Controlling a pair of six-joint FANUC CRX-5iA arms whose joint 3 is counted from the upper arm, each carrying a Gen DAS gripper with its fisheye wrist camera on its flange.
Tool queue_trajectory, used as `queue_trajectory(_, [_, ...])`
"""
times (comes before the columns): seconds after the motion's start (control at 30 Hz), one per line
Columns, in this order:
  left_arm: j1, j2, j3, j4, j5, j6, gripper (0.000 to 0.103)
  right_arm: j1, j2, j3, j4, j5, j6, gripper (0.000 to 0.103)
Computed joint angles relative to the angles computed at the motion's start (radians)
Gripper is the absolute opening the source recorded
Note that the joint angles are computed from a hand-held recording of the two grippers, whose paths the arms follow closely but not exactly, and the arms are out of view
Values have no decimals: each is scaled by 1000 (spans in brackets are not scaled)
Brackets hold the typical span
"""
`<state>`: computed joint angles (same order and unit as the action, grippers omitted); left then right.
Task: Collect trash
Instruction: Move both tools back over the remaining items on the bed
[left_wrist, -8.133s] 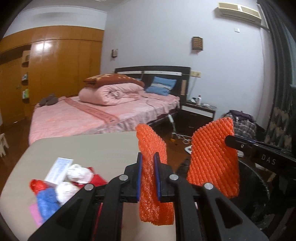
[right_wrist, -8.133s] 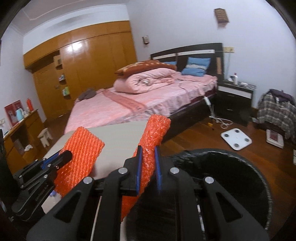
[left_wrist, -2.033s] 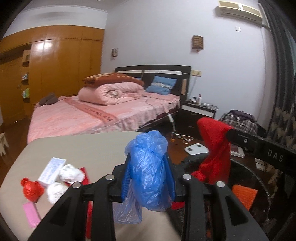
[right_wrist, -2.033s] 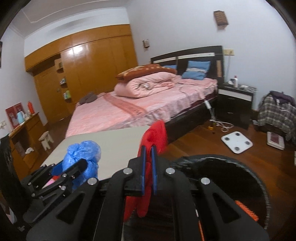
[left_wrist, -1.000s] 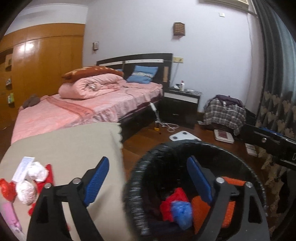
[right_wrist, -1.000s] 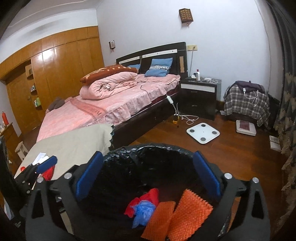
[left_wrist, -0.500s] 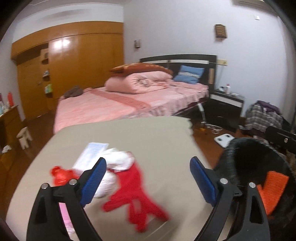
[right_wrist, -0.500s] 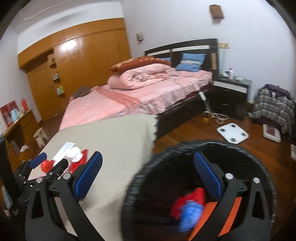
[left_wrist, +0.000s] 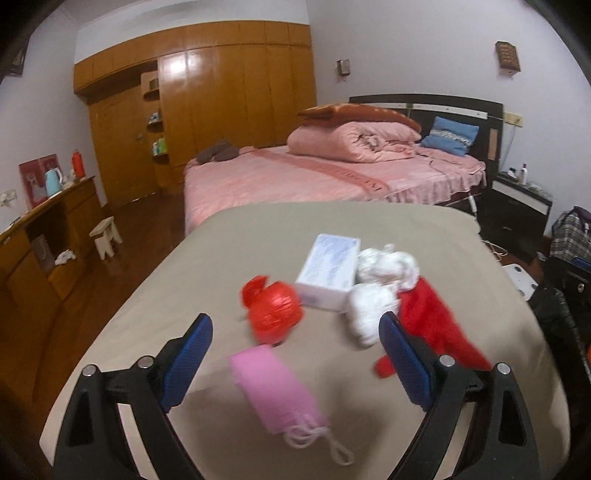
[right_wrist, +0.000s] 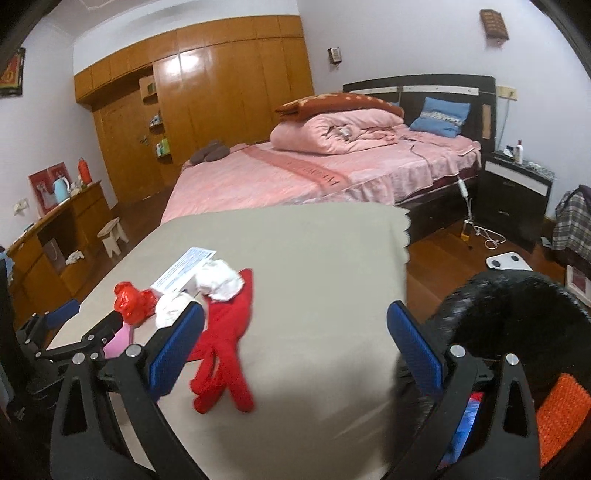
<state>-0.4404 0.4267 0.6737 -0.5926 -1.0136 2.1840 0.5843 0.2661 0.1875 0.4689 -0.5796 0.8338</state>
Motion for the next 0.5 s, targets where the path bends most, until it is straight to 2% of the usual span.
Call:
queue_trajectory(0.23, [30,-25,-61,35,-9,-6,89,24,26,1,7,-6,-10,96])
queue_trajectory(0.5, [58,-21,-84,95,-11,-16,81,38,44,4,-1,-25,2,96])
